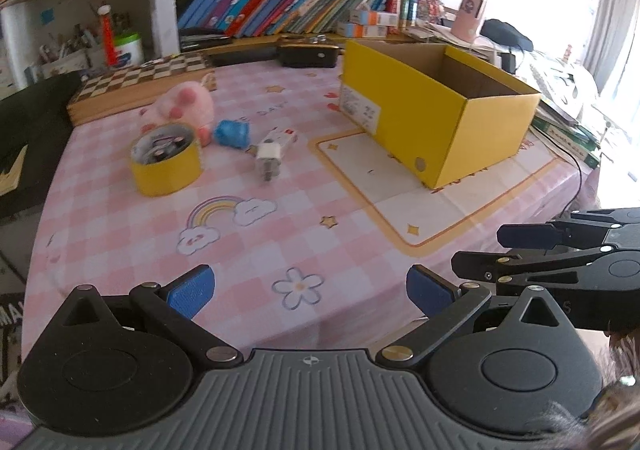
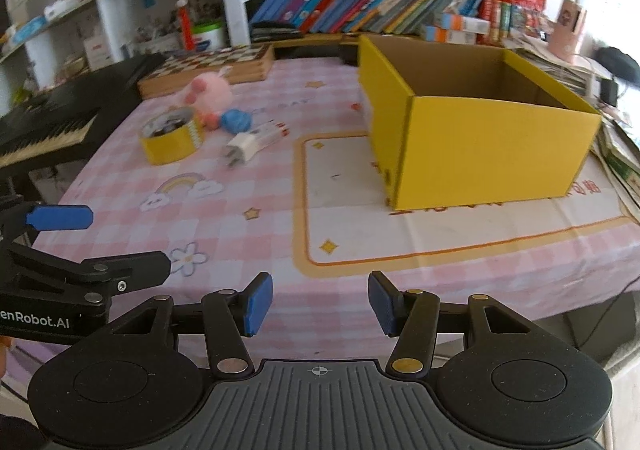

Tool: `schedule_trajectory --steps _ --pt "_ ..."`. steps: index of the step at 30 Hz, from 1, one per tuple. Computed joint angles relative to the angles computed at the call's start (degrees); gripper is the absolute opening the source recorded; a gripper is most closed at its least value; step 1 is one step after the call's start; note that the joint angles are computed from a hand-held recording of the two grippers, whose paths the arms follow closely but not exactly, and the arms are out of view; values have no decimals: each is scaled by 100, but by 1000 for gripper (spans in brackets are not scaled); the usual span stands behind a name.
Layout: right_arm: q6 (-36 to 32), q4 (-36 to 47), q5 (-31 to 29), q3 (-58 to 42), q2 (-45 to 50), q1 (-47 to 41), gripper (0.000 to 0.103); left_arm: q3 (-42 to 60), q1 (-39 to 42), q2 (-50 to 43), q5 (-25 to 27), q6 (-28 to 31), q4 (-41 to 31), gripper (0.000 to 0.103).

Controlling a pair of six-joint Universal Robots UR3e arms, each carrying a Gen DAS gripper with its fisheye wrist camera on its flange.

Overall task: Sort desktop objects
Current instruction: 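Withdraw both open tools from the box back over the table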

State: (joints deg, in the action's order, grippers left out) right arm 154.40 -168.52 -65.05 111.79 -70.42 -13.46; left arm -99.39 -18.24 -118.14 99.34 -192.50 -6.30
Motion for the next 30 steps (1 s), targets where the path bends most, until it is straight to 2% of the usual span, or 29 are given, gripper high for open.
schedule_trajectory --steps 11,20,30 --pt "-241 139 13 -319 219 446 54 -682 289 348 213 -353 406 103" --pt "57 52 147 -905 615 724 54 -1065 701 502 176 -595 852 103" --pt "349 -132 -132 -1012 777 943 59 -1088 780 433 148 -385 1035 103"
